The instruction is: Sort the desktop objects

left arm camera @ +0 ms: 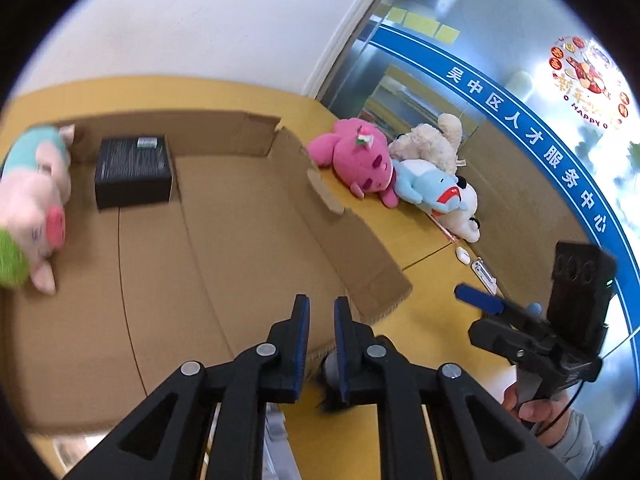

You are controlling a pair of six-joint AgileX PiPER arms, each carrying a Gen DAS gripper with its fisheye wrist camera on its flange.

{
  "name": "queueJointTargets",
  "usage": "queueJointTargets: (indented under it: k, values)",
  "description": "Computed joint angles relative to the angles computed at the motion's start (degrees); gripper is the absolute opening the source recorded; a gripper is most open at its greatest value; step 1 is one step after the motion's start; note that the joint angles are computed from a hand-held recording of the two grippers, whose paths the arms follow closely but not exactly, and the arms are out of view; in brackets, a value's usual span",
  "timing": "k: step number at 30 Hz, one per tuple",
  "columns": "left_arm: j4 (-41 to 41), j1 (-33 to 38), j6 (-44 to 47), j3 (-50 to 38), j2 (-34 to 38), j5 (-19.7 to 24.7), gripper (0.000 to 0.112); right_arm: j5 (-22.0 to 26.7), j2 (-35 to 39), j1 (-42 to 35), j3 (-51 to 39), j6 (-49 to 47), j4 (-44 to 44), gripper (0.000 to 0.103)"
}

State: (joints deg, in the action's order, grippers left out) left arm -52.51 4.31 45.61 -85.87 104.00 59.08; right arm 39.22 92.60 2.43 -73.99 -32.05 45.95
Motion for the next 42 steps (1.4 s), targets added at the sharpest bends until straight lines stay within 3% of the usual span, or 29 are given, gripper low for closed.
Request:
queueJointTargets:
  k: [5, 12, 14, 17, 21, 26, 30, 34, 42]
  values:
    - [-0.31, 0.27, 1.2, 6.78, -3.52, -1.44, 0.012, 2.11, 0.32, 0.54, 5.15, -5.36, 2.11, 0.103]
    - [0.4, -0.85, 1.01, 15.38, -7.93, -2.69, 0.012, 1.97, 7.19, 7.2, 1.09, -8.77, -17.16, 0.103]
    - [0.21, -1.47, 0.91, 17.46, -8.75, -3.04, 0.012, 4.61, 11.13, 6.73, -2.49, -8.37, -19.6, 0.103]
    - [-0.32, -2.31, 0.08, 19.46, -9.05, -3.89, 0.012, 9.64, 14.58, 4.11, -4.79, -10.3, -15.2, 0.103]
    - [-1.38, -3.84, -1.51, 19.65, -7.62, -3.53, 0.012, 11.57, 10.85, 2.32, 1.44, -16.24, -6.02, 0.097]
    - [-1.96, -7.6, -2.99, 18.72, -5.0, -3.05, 0.012, 6.58, 7.36, 2.15, 7.51, -18.67, -4.59, 0.093]
    - [-3.5, -10.87, -4.37, 16.88, -1.26, -2.05, 0.012, 3.86, 5.29, 2.67, 9.87, -18.38, -4.26, 0.084]
    - [-5.96, -12.78, -3.88, 15.64, 1.17, -3.05, 0.011, 1.03, 2.54, 4.62, 13.24, -17.7, -4.38, 0.052]
    - [-7.72, -14.02, -0.99, 17.01, 1.17, -3.95, 0.002, -1.31, -2.1, 5.51, 20.77, -21.14, 4.14, 0.052]
